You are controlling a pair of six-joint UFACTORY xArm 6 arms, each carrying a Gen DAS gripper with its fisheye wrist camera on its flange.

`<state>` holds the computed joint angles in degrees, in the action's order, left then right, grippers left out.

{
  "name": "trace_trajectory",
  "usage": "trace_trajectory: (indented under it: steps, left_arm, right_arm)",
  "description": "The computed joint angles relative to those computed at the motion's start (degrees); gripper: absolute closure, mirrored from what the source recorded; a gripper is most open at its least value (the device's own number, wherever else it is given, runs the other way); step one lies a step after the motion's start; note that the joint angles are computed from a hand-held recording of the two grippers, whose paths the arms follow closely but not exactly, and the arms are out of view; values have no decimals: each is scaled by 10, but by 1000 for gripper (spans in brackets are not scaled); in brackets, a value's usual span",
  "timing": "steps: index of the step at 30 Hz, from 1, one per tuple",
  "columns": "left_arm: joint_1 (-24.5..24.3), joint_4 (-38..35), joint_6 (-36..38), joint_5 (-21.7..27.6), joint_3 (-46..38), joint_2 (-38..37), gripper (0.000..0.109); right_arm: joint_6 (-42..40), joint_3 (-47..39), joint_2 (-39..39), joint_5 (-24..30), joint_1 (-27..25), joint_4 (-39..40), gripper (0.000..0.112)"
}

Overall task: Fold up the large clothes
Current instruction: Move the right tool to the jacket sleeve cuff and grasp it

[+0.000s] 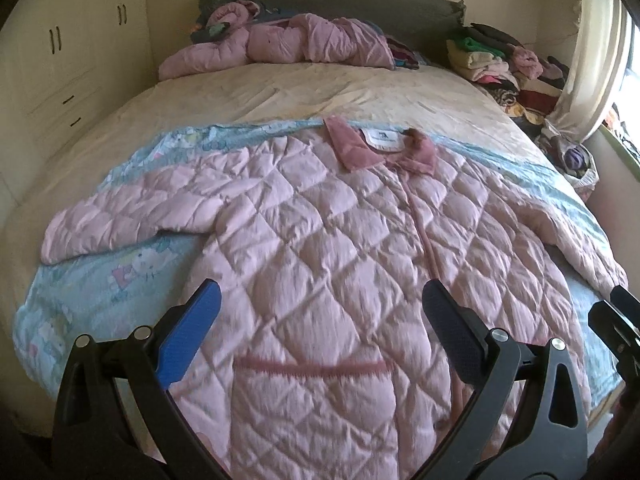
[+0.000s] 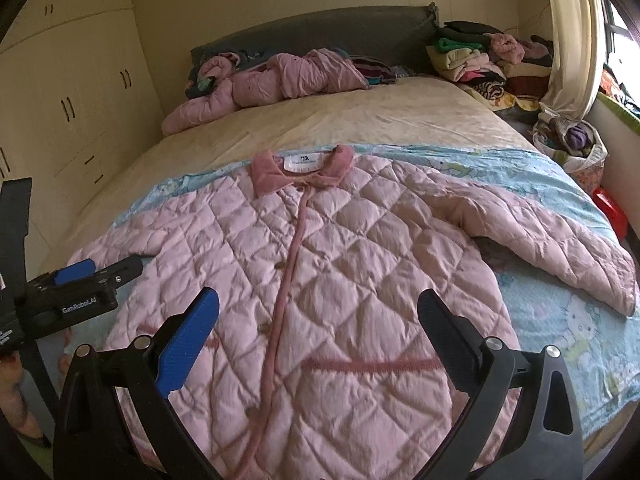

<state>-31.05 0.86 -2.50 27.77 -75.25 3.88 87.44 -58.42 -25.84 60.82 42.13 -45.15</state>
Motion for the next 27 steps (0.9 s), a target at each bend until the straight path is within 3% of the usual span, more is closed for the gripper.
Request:
trace_trajectory:
  steps: [10,24,27]
  left_arm:
    - [1,38,-29,54,-207,138,14]
    - [-17,11,-63,158,-504,348,14]
    - [-19,10,-89,130,-499,358,14]
  right_arm:
    - [-12,-11,12,-64,-101,14,13]
    - [10,52,-32,-134,-265,54,13]
    - [14,74,-46,-143,-298,64,13]
